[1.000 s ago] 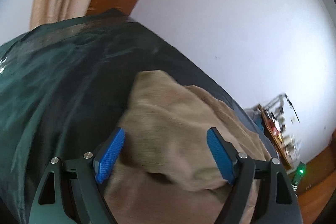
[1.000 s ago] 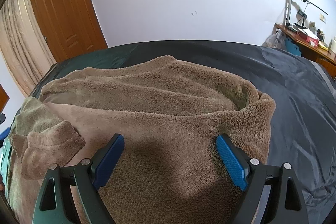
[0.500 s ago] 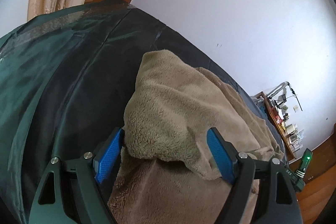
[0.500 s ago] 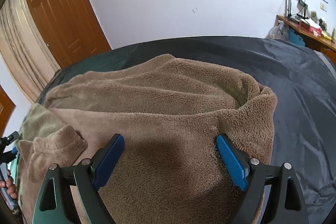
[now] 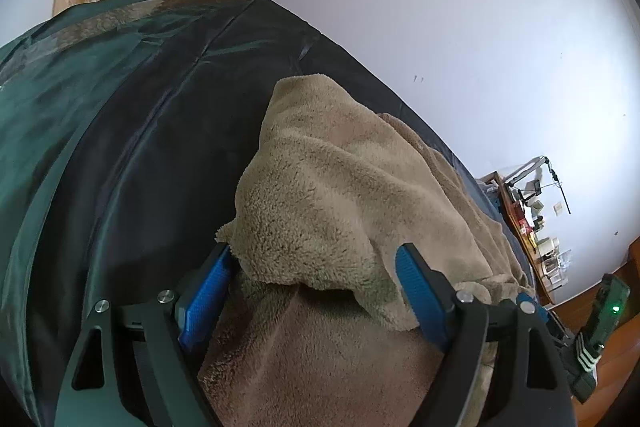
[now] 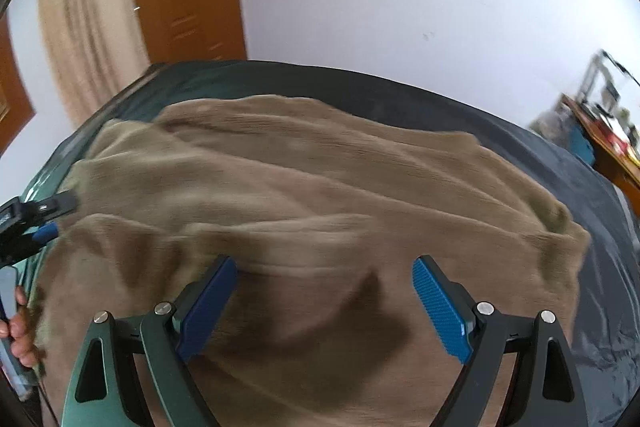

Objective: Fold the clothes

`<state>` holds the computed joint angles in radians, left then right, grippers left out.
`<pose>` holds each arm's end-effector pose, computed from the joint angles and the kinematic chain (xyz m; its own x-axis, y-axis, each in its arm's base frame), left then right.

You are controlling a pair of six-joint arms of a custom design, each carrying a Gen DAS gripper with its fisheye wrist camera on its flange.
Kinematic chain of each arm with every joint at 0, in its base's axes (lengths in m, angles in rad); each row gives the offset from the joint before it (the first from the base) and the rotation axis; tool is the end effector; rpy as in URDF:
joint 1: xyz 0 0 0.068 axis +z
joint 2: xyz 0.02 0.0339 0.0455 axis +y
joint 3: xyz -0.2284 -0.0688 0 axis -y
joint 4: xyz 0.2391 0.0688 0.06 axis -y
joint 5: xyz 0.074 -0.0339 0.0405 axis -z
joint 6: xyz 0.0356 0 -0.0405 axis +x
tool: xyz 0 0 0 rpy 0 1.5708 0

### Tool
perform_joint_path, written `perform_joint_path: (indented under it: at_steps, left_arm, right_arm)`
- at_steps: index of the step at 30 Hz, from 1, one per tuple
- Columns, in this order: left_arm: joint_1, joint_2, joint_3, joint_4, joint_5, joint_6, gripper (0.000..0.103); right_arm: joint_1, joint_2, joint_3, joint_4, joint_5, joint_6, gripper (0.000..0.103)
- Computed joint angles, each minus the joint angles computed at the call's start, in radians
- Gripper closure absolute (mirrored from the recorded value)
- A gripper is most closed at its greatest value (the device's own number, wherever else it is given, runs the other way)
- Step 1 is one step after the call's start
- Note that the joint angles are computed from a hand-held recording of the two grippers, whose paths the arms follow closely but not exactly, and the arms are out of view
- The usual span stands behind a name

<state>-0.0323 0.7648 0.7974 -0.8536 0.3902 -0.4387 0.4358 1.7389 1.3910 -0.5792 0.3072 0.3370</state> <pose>0.1646 -0.0189 0.2612 -0.7849 -0.3677 -0.4987 -0.0491 0.8393 -0.5415 0.3383 0.1457 0.2272 -0.7630 -0.0076 -0.6464 0.0153 0.9994 -0.0298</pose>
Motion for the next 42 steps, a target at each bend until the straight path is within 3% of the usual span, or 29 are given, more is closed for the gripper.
perform_joint_path:
  at_steps: [6,10,17,20,26,34,39,42]
  left_arm:
    - [-0.021,0.015,0.002,0.004,-0.018,-0.006,0.017]
    - [-0.02,0.035,0.011,0.009,-0.02,0.003,0.017]
    - [-0.014,0.046,0.009,0.021,-0.012,0.003,0.017]
    - [-0.011,0.048,0.005,0.026,-0.009,0.008,0.017]
    - [-0.013,0.042,-0.004,0.034,-0.017,0.012,0.017]
    - [-0.027,0.032,-0.009,0.03,-0.033,0.009,0.017]
    - [-0.042,0.028,-0.007,0.028,-0.044,-0.005,0.017]
    - [-0.044,0.03,0.0,0.022,-0.047,-0.006,0.017]
  right_arm:
    - [0.029,0.07,0.049,0.005,-0.034,0.001,0.011]
    - [0.042,0.085,0.034,-0.043,0.071,0.015,0.011]
    - [-0.094,-0.252,-0.339,0.03,0.001,0.138,0.011]
    - [-0.119,-0.39,-0.448,0.027,0.026,0.16,0.011]
    - [-0.162,-0.537,-0.513,0.074,-0.031,0.132,0.011]
    - [-0.249,-0.376,-0.402,0.171,-0.187,0.129,0.011]
    - [-0.216,-0.172,-0.275,0.145,-0.208,0.103,0.012]
    - [-0.145,-0.116,-0.245,0.123,-0.111,0.065,0.018]
